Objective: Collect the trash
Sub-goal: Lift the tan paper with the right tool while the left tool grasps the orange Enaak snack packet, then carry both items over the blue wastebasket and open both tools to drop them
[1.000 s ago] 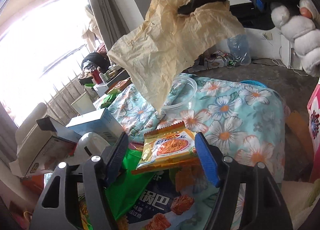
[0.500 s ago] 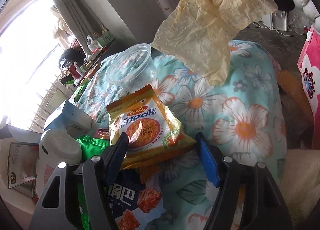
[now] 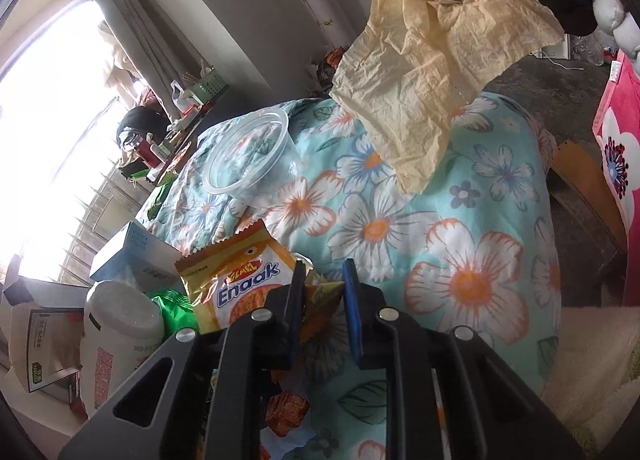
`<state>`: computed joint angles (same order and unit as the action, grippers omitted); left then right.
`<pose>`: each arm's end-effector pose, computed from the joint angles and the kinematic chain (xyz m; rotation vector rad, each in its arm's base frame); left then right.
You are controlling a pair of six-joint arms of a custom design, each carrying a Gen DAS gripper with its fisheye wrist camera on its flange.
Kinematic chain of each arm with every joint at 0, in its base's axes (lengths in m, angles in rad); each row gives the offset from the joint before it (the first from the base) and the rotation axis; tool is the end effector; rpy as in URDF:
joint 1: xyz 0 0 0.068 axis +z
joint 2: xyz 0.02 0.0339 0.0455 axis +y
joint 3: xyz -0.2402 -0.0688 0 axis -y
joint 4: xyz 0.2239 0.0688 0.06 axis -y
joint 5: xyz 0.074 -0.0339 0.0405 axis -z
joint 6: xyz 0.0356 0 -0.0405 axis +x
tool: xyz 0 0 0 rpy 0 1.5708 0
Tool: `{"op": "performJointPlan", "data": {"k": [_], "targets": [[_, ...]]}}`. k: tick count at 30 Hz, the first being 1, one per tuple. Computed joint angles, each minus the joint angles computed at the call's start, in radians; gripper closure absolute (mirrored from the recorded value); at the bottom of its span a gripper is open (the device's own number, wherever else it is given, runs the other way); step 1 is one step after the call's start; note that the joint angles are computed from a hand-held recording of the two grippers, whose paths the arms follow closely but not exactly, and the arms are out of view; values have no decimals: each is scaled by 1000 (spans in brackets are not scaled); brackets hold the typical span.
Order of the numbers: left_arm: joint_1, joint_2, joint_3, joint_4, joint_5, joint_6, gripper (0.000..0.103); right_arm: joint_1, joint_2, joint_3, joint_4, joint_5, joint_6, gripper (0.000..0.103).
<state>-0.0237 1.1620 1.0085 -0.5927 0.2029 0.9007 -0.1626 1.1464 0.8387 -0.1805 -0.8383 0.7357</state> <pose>0.2347 -0.0127 0.2851 1.1199 2.0178 0.2156 0.2402 -0.0126 0.2759 0.3906 2.0597 1.2096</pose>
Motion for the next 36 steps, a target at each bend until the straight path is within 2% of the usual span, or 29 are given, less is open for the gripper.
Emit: {"op": "performJointPlan", "data": {"k": [5,10,18,23,28,34,36], "targets": [[6,-129,-4,-38,18,14,86,-21,-35,-20,19,-16,10,100],[22,-198,53,-69,74,-31,87,-62,-64,-37,57,-50,53,100],[-63,-131,296,-218,161,-185,87,-205,-157,-92,110,-129,100,100],[-204,7,492,-268,194,-347,87,-363,-198,-124,157,-199,142,100],[-366,252,765,-313,234,-521,87,-542,-223,-148,189,-258,168,100],[-554,595,1123,-384,251,-663,87,-677,-201,-157,186,-240,156,100],[-598,730,1272,-429,255,-694,87,-687,-172,-141,154,-189,118,100]]}}
